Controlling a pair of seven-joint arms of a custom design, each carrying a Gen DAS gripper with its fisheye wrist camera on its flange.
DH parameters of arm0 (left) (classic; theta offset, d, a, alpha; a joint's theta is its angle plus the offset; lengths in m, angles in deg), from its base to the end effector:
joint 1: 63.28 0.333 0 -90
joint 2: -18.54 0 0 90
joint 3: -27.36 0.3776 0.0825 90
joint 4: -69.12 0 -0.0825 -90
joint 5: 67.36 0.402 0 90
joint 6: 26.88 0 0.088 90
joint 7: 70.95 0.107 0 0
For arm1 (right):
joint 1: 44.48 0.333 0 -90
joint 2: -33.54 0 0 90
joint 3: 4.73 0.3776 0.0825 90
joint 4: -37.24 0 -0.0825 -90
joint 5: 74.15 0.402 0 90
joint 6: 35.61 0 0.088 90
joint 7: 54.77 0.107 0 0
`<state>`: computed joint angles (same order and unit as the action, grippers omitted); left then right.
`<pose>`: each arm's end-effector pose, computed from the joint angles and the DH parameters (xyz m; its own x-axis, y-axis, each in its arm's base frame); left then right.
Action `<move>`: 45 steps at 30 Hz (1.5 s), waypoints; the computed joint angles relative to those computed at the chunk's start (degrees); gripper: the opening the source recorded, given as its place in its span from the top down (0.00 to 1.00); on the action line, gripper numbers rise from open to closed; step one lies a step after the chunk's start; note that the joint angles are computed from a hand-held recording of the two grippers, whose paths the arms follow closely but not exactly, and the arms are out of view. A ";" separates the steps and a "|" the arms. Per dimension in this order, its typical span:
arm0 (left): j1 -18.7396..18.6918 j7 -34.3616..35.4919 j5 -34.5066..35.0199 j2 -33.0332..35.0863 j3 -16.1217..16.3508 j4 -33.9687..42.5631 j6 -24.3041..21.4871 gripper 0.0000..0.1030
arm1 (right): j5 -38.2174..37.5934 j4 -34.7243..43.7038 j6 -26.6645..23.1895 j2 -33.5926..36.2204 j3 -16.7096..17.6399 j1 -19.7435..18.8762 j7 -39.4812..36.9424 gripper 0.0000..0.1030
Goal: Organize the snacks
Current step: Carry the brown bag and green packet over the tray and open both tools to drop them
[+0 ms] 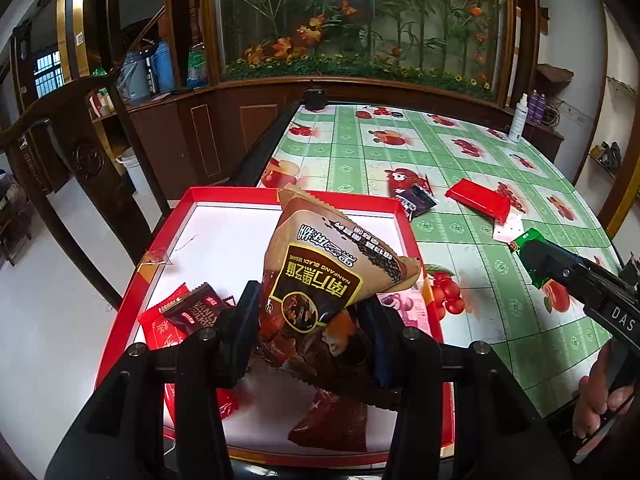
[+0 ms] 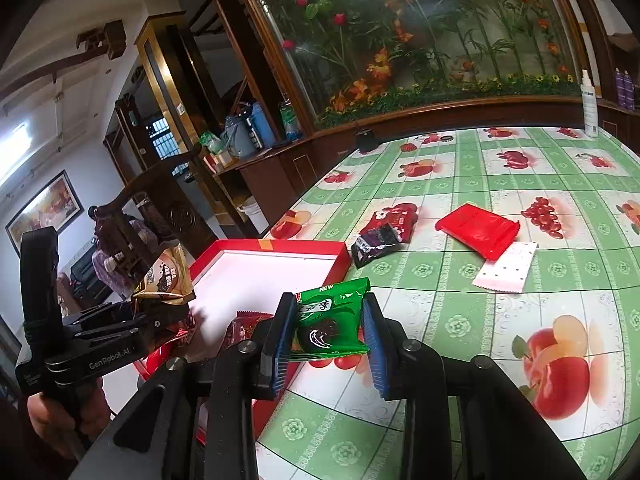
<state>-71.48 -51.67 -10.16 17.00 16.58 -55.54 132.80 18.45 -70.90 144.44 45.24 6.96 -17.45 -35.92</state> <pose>0.5332 -0.2246 0.5107 0.0639 -0.9978 -0.0148 -0.6682 -0.0318 -0.7433 0.5578 0.3222 0.4998 0.4286 -0.8306 -0.3555 -0.6078 0.0261 -0.7937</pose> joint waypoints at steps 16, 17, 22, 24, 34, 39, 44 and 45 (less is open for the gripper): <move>2.19 -0.09 -1.65 -0.66 1.17 -2.40 1.69 0.55 | -30.23 1.69 -1.53 4.31 1.51 1.37 24.13 0.68; 2.32 -0.18 -1.64 -0.70 1.20 -2.47 1.56 0.55 | -31.94 1.94 -1.68 4.65 1.57 1.46 25.41 0.68; 3.39 -1.17 -1.25 -1.37 1.65 -3.42 1.89 0.55 | -39.75 3.74 -2.87 6.48 1.83 2.16 30.74 0.68; 3.84 -1.73 -0.95 -1.56 1.78 -3.61 1.93 0.55 | -42.00 4.48 -3.31 7.14 1.99 2.29 32.22 0.68; 5.54 -4.45 0.52 -2.21 2.09 -4.60 0.62 0.55 | -49.54 8.33 -6.03 10.33 2.48 3.42 35.74 0.68; 5.46 -3.64 -0.14 -1.61 2.02 -4.64 -0.05 0.54 | -53.86 8.83 -7.20 11.23 1.06 5.56 37.83 0.67; 5.00 -4.41 1.21 -1.54 1.72 -3.95 -2.38 0.51 | -57.50 8.39 -7.94 11.62 0.14 6.89 39.08 0.66; 4.84 -4.32 1.07 -1.43 1.61 -3.72 -3.15 0.45 | -57.99 8.38 -8.40 11.58 -0.07 6.98 39.44 0.63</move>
<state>-66.64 -55.99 -9.09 15.57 18.19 -59.26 129.66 -39.55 -62.52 136.04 56.82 6.90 -10.47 3.53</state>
